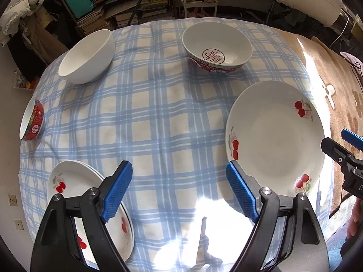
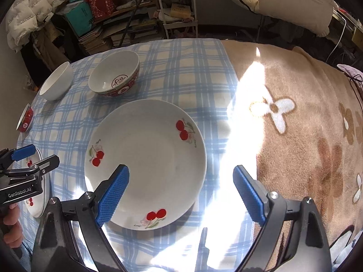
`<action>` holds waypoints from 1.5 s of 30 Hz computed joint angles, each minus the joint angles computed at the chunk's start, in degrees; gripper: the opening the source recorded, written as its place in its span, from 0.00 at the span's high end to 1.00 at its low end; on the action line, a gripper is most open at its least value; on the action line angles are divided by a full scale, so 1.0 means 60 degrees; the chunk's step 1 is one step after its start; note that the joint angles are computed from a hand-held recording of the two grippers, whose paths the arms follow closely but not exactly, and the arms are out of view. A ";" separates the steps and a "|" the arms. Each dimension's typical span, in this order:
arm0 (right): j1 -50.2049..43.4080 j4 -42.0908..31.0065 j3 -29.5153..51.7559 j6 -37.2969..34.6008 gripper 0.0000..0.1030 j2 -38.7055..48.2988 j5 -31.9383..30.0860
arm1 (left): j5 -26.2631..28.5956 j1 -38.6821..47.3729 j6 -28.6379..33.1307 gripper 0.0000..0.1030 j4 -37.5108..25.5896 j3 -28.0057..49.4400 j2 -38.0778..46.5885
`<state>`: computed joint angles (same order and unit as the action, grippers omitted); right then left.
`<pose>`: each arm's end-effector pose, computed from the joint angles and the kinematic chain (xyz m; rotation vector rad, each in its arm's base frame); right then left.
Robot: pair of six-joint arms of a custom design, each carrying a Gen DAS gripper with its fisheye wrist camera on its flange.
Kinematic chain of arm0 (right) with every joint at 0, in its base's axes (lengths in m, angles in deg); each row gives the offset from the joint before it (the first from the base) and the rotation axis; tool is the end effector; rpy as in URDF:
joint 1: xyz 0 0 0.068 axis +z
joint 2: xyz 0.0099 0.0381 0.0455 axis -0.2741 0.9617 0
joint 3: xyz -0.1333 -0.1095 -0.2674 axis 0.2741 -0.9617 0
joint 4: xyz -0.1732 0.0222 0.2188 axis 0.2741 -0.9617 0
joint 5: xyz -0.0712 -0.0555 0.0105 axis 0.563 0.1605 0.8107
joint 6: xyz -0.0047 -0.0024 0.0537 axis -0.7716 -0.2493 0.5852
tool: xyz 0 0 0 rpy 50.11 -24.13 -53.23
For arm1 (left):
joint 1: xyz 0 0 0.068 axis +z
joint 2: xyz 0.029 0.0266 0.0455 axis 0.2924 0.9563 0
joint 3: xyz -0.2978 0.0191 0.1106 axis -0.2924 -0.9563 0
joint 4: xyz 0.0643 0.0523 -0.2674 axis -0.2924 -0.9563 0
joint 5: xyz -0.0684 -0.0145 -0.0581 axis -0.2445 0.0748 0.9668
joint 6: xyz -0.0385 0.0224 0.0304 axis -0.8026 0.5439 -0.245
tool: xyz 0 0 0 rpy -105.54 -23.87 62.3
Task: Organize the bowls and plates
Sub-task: 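Grasp another cherry plate rim with the left tool while the right tool grasps a plate, then lift and carry the cherry plate with the left tool while the right tool carries its plate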
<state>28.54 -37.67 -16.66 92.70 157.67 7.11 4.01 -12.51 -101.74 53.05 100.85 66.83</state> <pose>0.2087 0.1973 0.1179 -0.2054 2.7343 0.1783 0.1933 -0.1005 0.1217 -0.0969 2.8482 0.1178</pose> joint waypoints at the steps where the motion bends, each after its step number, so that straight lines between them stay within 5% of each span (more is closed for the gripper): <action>1: -0.0091 0.0067 -0.0015 -0.0050 0.06 0.0092 -0.0050 | 0.0021 -0.0030 -0.0018 0.19 0.0110 0.0059 0.0212; 8: -0.0668 0.0567 -0.0070 -0.0331 0.21 0.0671 -0.0684 | 0.0143 -0.0114 -0.0009 0.19 0.0731 0.0433 0.1416; 11: -0.0897 0.0809 -0.0107 -0.0388 0.37 0.0920 -0.1010 | 0.0294 -0.0145 0.0060 0.20 0.1094 0.0523 0.1844; 15: -0.1202 0.1100 -0.0159 -0.0460 0.76 0.1281 -0.1472 | 0.0813 -0.0051 0.0105 0.50 0.1599 0.0575 0.2382; 19: -0.1351 0.1560 -0.0308 -0.0516 0.87 0.1458 -0.1869 | 0.1434 0.0039 0.0011 0.70 0.2143 0.0511 0.2543; 22: -0.1336 0.1629 -0.0288 -0.0512 0.87 0.1485 -0.1857 | 0.1785 0.0026 -0.0082 0.82 0.2491 0.0510 0.2713; 45: -0.1104 0.1630 -0.0284 -0.0422 0.86 0.1333 -0.1352 | 0.1973 0.0054 0.0131 0.84 0.2097 0.0804 0.2588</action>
<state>21.92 -27.89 -18.37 90.17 165.66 -1.01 15.85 -12.19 -100.95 65.64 105.67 82.36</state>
